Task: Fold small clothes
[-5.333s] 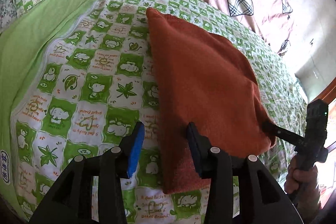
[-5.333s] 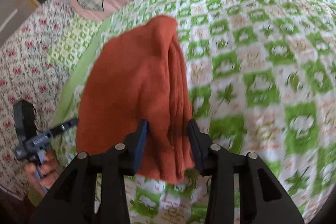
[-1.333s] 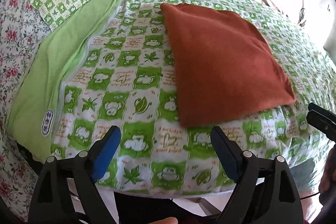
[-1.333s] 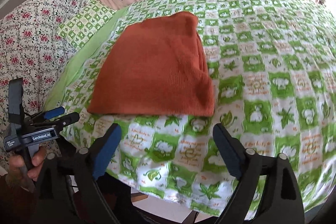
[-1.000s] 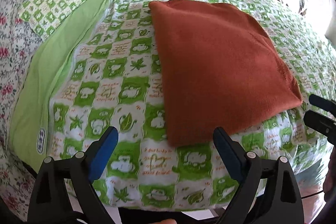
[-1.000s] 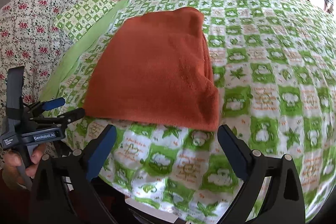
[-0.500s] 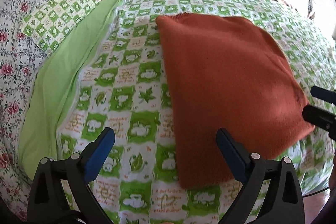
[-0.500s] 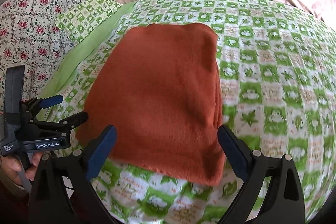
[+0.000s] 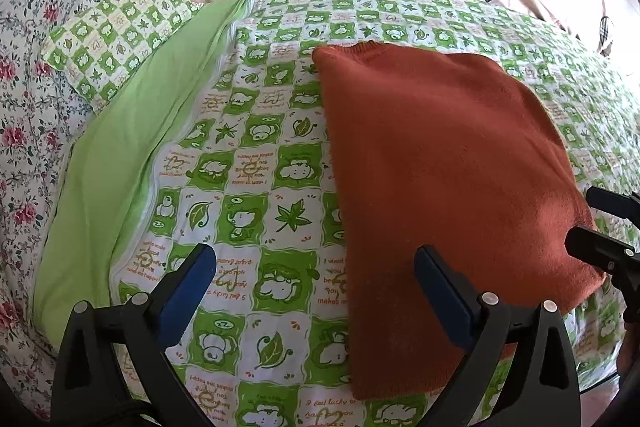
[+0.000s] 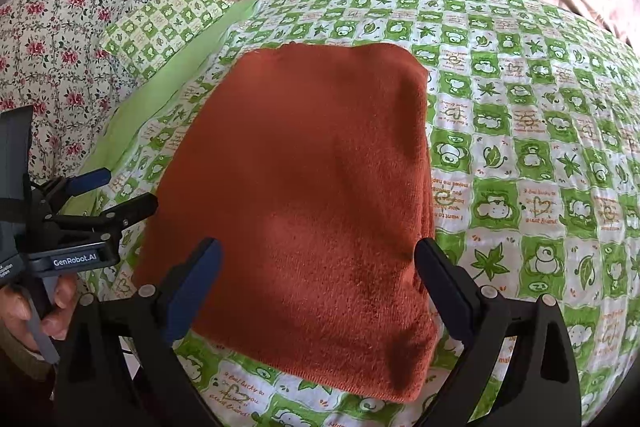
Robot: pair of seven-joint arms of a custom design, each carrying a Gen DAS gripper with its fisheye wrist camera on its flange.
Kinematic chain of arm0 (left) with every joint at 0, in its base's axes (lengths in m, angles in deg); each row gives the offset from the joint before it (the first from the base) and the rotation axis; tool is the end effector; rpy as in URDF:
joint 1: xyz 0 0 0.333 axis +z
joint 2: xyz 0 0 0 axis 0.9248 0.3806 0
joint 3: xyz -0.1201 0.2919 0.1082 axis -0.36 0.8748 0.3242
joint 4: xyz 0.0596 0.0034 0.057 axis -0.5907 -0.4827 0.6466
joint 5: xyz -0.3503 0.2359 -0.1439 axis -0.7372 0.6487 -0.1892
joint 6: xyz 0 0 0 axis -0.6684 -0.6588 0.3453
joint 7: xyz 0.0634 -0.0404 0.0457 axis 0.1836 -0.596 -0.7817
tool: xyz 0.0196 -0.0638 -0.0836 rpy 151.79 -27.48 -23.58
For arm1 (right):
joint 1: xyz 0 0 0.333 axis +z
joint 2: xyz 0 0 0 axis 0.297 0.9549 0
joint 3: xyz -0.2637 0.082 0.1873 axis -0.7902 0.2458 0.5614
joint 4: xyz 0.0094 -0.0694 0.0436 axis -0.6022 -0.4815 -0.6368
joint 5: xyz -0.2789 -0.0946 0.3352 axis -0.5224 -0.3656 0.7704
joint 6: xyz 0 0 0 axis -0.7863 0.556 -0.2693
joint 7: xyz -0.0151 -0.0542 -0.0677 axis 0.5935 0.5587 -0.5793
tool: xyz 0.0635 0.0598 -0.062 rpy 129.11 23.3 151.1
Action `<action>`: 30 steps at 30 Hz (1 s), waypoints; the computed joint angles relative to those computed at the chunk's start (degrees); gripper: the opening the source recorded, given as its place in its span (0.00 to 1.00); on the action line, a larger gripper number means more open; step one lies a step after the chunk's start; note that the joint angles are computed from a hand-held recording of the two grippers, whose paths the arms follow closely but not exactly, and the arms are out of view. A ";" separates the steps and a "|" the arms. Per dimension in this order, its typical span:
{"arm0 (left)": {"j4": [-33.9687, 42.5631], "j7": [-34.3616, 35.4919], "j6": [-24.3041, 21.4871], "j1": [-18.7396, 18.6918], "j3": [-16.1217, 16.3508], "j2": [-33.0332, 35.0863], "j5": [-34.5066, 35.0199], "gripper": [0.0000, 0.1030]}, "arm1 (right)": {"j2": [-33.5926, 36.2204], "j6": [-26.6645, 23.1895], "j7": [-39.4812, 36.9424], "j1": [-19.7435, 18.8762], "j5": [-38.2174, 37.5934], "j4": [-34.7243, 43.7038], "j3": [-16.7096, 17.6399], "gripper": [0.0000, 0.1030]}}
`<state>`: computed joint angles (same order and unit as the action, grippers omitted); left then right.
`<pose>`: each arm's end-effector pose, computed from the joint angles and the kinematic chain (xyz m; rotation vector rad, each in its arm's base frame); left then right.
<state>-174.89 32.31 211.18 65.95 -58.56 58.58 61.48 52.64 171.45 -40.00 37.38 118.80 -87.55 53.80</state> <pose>0.5150 -0.1655 0.4321 -2.0668 1.4542 -0.3661 0.5530 0.2118 0.4256 -2.1056 1.1717 -0.1406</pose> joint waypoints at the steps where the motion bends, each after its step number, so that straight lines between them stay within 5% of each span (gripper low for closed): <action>1: 0.05 -0.05 0.11 -0.01 0.00 0.10 0.05 0.97 | -0.08 -0.02 -0.30 0.01 0.30 -0.04 -0.01 0.94; 30: 0.60 -0.60 1.19 -0.48 0.21 0.70 2.03 0.98 | -0.15 -1.21 -2.12 -0.26 3.28 0.86 -0.10 0.94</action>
